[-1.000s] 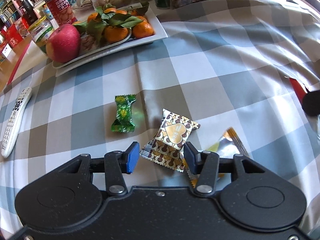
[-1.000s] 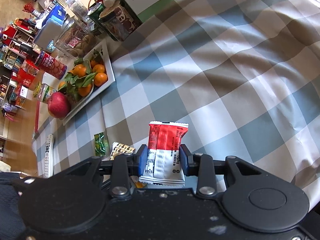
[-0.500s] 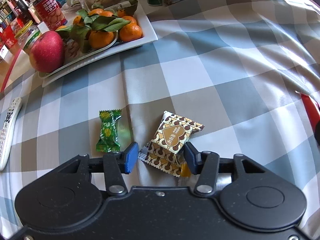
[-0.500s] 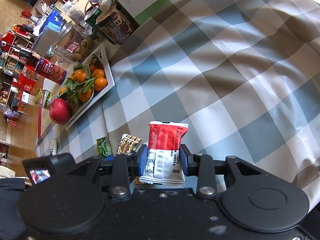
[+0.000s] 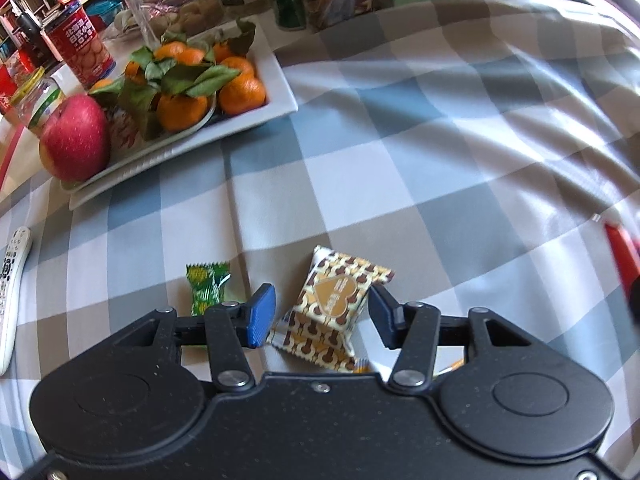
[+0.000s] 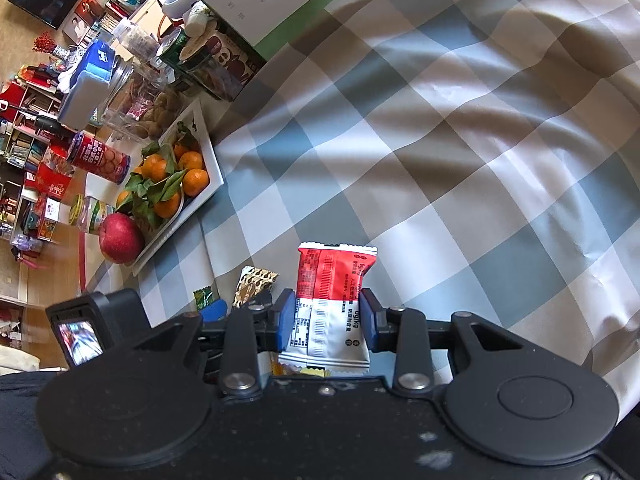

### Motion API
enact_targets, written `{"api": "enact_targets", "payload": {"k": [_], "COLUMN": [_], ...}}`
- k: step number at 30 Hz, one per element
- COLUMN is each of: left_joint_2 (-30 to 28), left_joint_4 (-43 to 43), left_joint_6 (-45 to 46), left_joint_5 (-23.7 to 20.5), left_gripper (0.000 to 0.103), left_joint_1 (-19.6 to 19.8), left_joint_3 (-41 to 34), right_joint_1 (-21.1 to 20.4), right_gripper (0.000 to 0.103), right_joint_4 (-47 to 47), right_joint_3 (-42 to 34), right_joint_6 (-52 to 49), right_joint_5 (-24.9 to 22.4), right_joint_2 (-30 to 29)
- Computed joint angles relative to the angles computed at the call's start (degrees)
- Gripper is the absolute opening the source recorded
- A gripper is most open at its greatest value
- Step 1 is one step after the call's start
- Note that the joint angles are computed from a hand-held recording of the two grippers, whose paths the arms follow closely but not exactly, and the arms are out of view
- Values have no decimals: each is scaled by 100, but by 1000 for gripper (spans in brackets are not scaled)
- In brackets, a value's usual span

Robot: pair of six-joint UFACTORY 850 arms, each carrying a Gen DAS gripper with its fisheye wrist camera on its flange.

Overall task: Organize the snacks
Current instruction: 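Close the left tool on the brown heart-print biscuit packet while the right tool holds the bar, then carry the biscuit packet and red-and-white bar over the green tin tray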

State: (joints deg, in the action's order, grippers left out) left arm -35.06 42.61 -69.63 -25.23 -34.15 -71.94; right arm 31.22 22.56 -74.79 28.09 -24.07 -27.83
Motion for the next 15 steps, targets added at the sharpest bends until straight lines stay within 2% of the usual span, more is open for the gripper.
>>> {"api": "enact_targets", "payload": {"k": [7, 15], "left_joint_2": [-152, -228], "left_joint_4": [-156, -560], "left_joint_6": [276, 336], "left_joint_5": [-37, 204], "left_gripper": [59, 59], "left_joint_1": [70, 177], "left_joint_3": [-115, -168], "right_joint_1": [-4, 2], "right_gripper": [36, 36], "right_joint_4": [68, 62], "right_joint_3": [-43, -90], "right_joint_6": [-64, -70], "right_joint_5": [-42, -87], "right_joint_2": [-40, -88]}}
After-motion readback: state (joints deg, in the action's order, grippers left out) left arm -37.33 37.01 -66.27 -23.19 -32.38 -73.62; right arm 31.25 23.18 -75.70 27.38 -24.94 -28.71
